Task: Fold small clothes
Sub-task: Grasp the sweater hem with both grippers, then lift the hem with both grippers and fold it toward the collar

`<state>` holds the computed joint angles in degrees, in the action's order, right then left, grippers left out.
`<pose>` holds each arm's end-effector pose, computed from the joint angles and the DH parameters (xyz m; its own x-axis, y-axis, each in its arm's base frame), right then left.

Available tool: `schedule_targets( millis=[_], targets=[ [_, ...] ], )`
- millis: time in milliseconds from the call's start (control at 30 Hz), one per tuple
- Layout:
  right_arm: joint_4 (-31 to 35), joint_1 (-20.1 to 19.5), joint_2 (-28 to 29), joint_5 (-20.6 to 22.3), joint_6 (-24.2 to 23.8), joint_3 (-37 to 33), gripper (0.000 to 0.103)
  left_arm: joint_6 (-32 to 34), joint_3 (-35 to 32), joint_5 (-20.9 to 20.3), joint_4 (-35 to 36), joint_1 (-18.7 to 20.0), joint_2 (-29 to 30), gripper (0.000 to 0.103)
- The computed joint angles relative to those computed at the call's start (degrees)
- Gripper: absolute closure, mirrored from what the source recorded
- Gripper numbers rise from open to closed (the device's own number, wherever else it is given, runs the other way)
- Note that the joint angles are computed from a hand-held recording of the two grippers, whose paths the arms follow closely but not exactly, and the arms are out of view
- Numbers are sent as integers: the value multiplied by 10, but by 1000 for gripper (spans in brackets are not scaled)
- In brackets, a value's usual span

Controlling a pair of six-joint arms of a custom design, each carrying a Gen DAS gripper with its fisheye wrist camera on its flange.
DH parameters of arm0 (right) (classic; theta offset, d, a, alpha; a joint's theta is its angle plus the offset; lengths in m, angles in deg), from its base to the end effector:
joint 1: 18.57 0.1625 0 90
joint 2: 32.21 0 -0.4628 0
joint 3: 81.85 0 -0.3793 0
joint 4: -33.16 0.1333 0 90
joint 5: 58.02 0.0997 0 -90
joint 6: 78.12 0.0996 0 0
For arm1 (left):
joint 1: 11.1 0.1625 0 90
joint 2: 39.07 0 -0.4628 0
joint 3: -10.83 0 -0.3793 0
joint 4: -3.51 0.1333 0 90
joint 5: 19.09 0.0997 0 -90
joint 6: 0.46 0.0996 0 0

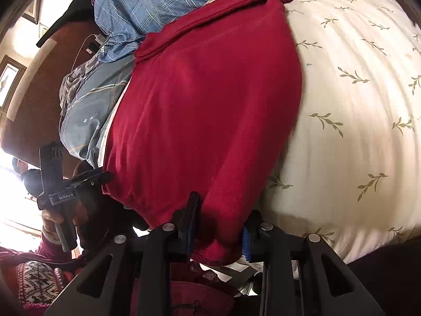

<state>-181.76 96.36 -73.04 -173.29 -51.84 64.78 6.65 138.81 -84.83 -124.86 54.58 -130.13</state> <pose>0.2385 -0.2978 0.0477 -0.9645 0.1513 0.2166 0.0321 0.8809 -0.4723 -0.0046 -0.4332 0.3091 -0.7777 0.4759 -0.4107 0.5119 0.8587 0.0257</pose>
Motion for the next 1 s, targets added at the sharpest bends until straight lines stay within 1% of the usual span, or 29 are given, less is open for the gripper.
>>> schedule_targets(
  millis=[133, 267, 300, 333, 367, 400, 433, 467, 533, 567, 667, 733, 800, 867, 900, 933, 1000],
  targets=[
    [-1, -3, 0, 5, 2, -1, 74, 0, -4, -9, 6, 5, -2, 38],
    [-6, -5, 2, 6, -11, -2, 75, 3, -5, -14, 3, 10, -3, 44],
    [-5, -5, 3, 6, -12, -3, 77, 3, -5, -14, 1, 11, -3, 52],
    [-5, -4, 4, 3, -15, -6, 78, 4, -7, -16, 2, 13, -4, 65],
    [-7, -3, 5, 1, -18, -7, 79, 3, -11, -23, 4, 18, -4, 71],
    [-9, -1, 7, -1, -20, -8, 80, 2, -19, -38, 14, 25, -2, 84],
    [-9, 2, 8, -5, -21, -10, 81, 2, -24, -51, 24, 31, 0, 90],
    [-8, 5, 8, -10, -21, -13, 82, 4, -27, -56, 29, 34, 2, 90],
    [-17, 12, 10, -13, -27, -15, 87, 15, -27, -55, 29, 32, -1, 95],
    [-23, 16, 11, -14, -29, -16, 88, 17, -28, -59, 30, 30, -2, 95],
    [-59, 18, 7, 2, -46, -12, 89, 32, -42, -84, 27, 30, -4, 96],
    [-74, 19, -3, 7, -58, -15, 89, 42, -54, -104, 13, 31, -3, 96],
    [-82, 17, -13, 9, -68, -21, 89, 48, -66, -122, -13, 31, 5, 97],
    [-95, 13, -25, 9, -84, -34, 89, 50, -75, -121, -54, 30, 17, 97],
    [-97, 10, -30, 9, -90, -41, 90, 50, -83, -128, -68, 32, 26, 97],
    [-94, 7, -37, 10, -101, -53, 90, 49, -94, -136, -81, 34, 38, 97],
    [-90, 2, -43, 0, -124, -78, 90, 54, -108, -135, -117, 32, 63, 97]
  ],
)
